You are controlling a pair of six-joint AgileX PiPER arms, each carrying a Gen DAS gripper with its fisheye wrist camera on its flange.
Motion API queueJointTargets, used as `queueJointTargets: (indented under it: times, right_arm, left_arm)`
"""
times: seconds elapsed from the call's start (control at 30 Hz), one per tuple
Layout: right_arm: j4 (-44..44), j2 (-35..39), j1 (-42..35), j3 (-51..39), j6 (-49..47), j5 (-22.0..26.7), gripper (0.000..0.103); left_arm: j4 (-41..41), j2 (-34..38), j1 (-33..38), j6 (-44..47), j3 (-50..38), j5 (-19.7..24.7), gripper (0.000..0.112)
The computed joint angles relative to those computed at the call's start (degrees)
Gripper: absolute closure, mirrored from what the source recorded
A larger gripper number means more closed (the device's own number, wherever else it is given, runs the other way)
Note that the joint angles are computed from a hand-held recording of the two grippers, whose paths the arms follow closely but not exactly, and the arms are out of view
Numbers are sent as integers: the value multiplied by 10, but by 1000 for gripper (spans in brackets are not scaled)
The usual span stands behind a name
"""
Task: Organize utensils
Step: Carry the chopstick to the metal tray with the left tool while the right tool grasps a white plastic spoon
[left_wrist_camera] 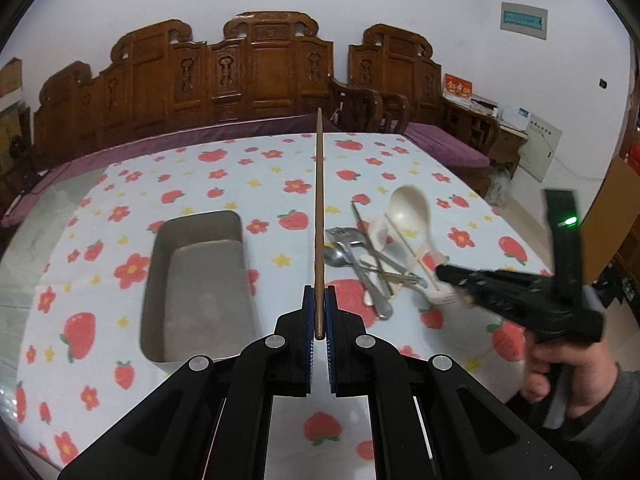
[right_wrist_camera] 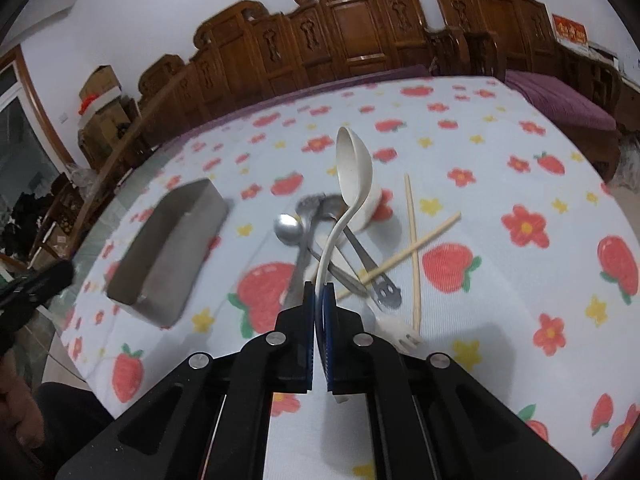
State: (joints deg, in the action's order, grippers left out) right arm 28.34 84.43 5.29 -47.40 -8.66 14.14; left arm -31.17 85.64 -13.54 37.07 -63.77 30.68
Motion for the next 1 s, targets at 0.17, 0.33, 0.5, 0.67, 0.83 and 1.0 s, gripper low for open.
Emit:
queueJointTargets:
  times: [0.17, 0.33, 0.5, 0.67, 0.83, 1.0]
  right_arm:
    - [-58, -26, 21, -16, 53, 14, 98]
    - [-144, -31, 60, -39, 132, 25, 98]
    - [-195, -18, 100, -65, 178, 35, 98]
    - [-222, 3, 129, -90, 207, 44, 98]
    - [-246, 28, 152, -118, 228, 54, 98]
    - [-251, 48, 165, -139, 232, 61, 98]
  left_arm:
    - [32, 13, 16, -21, -17, 0, 108]
    - [47, 43, 42, -32, -23, -7, 108]
    - [57, 73, 68, -44, -31, -7, 108]
    - [76, 110, 93, -60, -55, 12, 108]
    - [110, 144, 104, -91, -72, 34, 108]
    - [104, 158, 112, -88, -83, 45, 108]
